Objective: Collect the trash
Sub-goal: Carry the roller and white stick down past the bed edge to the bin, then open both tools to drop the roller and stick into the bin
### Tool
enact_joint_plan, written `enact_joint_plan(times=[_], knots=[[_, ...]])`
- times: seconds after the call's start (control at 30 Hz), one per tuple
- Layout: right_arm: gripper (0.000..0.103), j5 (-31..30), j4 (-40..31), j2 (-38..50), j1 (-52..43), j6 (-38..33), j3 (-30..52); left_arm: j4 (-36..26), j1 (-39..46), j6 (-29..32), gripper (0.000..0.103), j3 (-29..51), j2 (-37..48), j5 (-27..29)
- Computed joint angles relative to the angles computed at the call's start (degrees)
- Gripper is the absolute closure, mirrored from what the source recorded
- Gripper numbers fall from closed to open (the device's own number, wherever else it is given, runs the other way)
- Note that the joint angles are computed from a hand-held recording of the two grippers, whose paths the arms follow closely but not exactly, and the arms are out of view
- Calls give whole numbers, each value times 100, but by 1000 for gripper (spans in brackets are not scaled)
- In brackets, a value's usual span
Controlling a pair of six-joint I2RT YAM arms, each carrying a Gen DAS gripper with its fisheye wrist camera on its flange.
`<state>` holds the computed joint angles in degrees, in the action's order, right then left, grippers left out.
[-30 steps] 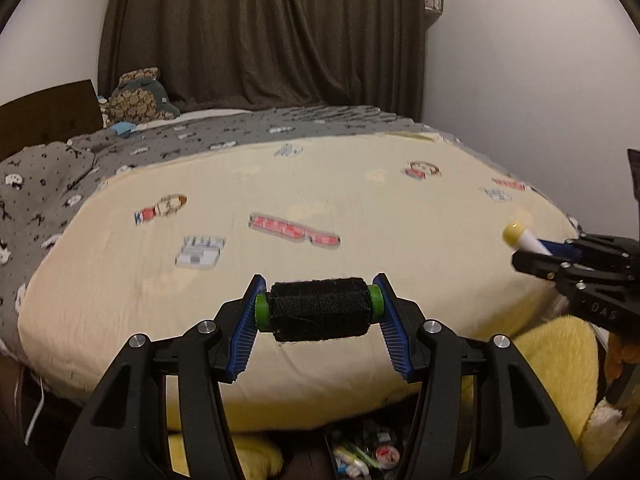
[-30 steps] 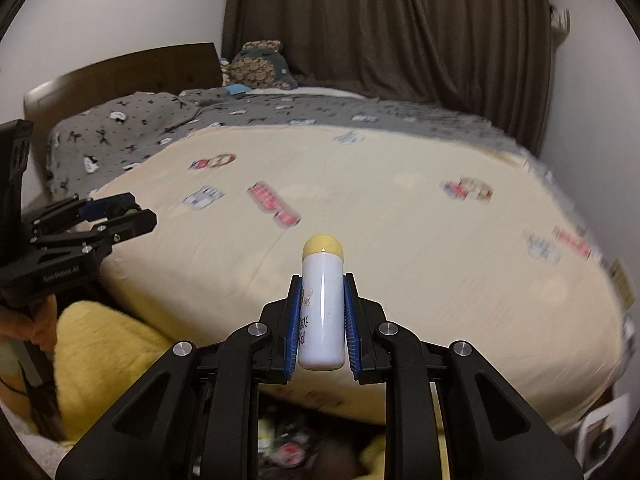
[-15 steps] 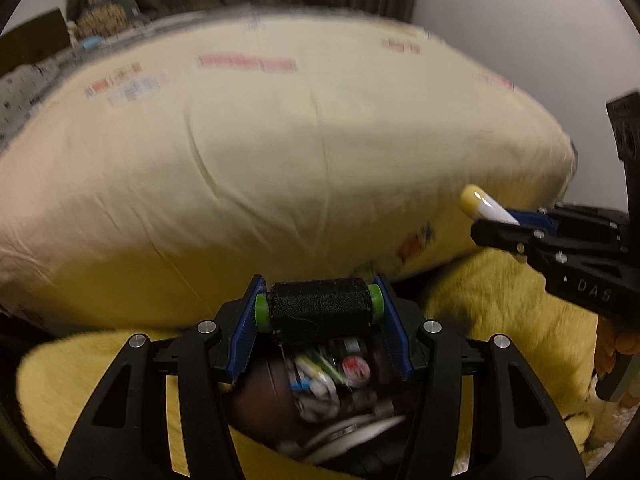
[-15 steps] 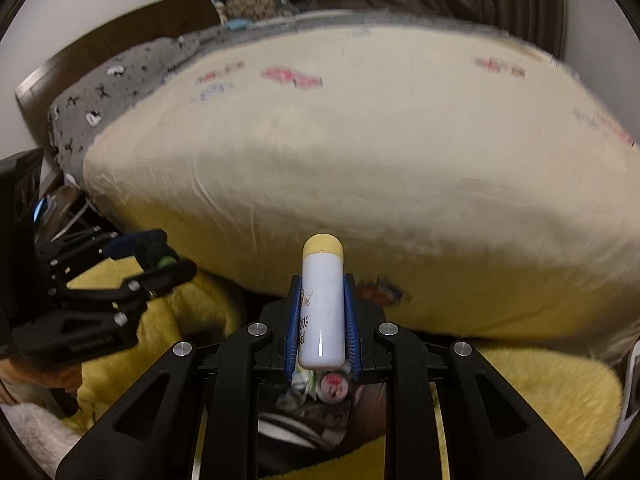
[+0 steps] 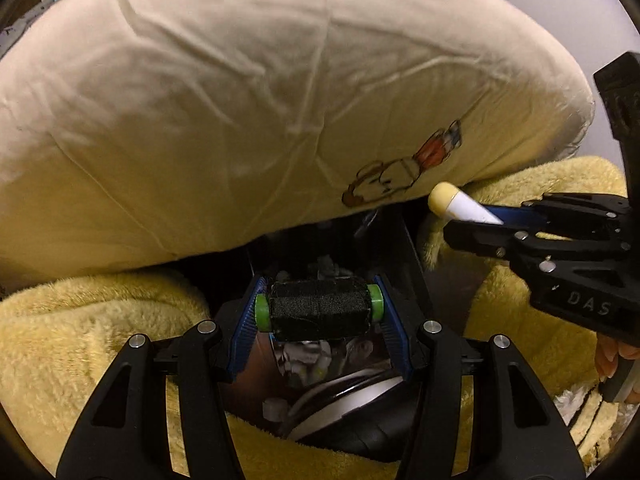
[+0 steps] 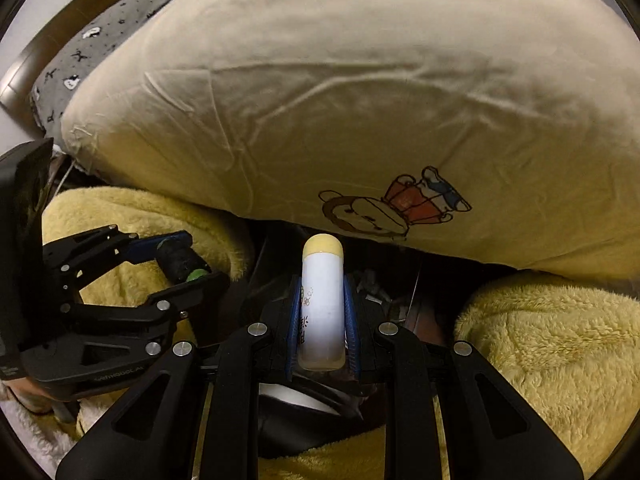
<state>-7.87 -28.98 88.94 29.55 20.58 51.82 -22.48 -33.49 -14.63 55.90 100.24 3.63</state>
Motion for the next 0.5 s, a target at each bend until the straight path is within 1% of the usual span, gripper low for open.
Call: enact_joint_plan(times=[0.1, 0.17, 0.2, 0.23, 0.27, 0.3, 0.37, 0.43, 0.47, 0.5], knots=[[80, 27, 5, 87, -68, 2, 47, -15, 46, 12, 51, 25, 77, 126], [80, 30, 4, 119, -109, 1, 58, -36, 92, 19, 45, 52, 110, 141], [79, 28, 3, 125, -119, 0, 60, -38, 84, -5, 38, 76, 109, 120], [73, 54, 24, 188, -67, 53, 105, -28, 108, 11, 34, 81, 108, 110], [61, 60, 5, 150, -109, 31, 93, -20, 121, 18, 33, 61, 75, 95], [54, 62, -5, 94, -155, 9, 73, -31, 134, 18, 29, 61, 40, 81], [53, 99, 0, 18, -171, 39, 64, -60, 145, -4, 25, 48, -52, 27], [41, 144, -20, -99, -230, 22, 56, -127, 182, -18, 18, 37, -215, -2], [28, 231, -51, -221, -233, 47, 51, -137, 212, -18, 16, 10, -306, 6], [20, 346, -89, -364, -235, 68, 50, -160, 227, -30, 13, 7, -413, -17]])
